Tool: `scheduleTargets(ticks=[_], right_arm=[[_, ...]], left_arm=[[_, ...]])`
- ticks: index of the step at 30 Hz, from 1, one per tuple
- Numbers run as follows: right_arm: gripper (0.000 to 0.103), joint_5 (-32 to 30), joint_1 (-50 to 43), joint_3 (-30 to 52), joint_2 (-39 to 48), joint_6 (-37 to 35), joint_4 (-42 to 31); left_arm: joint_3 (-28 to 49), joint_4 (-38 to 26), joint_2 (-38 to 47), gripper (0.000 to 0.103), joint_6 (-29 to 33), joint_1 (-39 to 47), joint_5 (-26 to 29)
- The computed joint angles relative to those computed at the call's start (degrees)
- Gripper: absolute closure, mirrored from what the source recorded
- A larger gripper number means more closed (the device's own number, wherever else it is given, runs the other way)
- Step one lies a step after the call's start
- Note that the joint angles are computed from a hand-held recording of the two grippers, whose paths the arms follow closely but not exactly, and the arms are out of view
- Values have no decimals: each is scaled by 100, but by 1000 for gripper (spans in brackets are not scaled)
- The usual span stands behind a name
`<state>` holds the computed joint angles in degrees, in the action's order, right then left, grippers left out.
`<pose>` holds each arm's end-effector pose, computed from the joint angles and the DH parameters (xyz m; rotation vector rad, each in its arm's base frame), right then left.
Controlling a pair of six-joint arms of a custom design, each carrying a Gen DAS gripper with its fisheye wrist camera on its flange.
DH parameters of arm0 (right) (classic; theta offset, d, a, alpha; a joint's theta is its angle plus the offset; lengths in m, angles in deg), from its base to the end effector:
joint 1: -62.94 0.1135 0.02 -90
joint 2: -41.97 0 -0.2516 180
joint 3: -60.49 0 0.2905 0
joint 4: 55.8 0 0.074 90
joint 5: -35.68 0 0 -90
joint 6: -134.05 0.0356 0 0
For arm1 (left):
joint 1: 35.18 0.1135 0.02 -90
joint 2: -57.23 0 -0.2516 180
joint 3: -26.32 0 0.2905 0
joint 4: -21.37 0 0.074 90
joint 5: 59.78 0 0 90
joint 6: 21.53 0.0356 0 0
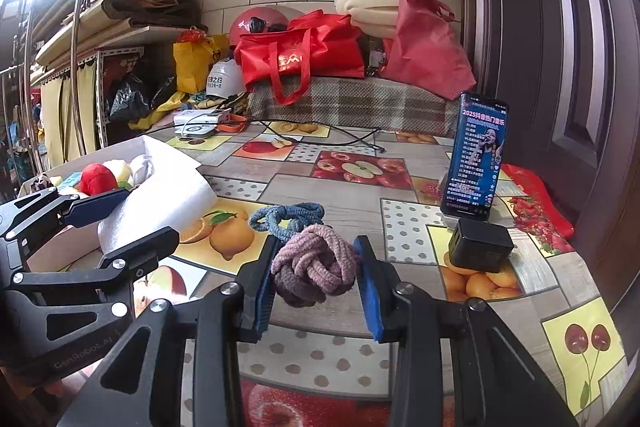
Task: Organize soft objects
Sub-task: 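Carry the foam sheet and yarn knot with both tools over the tray, then open both tools to release the foam sheet and yarn knot into the tray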
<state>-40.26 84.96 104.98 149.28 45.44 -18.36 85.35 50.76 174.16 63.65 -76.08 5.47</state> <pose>0.3051 0.1141 0.0488 -0.2040 1.9892 0.0150 0.2983 -0.2387 0.0410 0.3717 1.9851 -0.0579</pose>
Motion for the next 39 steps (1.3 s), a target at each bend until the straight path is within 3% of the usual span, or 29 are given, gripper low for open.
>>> scheduleTargets(ticks=[13,20,26,32,39], right_arm=[[66,183,945,609,464,8,-101],[66,53,1212,1212,800,139,-432],[67,0,1466,1873,1164,184,-806],[67,-154,1580,2659,1568,357,-1325],[67,-156,1552,3871,2192,519,-2144]], left_arm=[[-1328,787,-634,47,-49,674,46],[-1884,1174,-870,47,-260,1868,237],[-1695,875,-791,47,-750,3116,856],[-1278,737,-507,47,-586,3311,788],[-1072,654,-401,47,-660,3612,1139]])
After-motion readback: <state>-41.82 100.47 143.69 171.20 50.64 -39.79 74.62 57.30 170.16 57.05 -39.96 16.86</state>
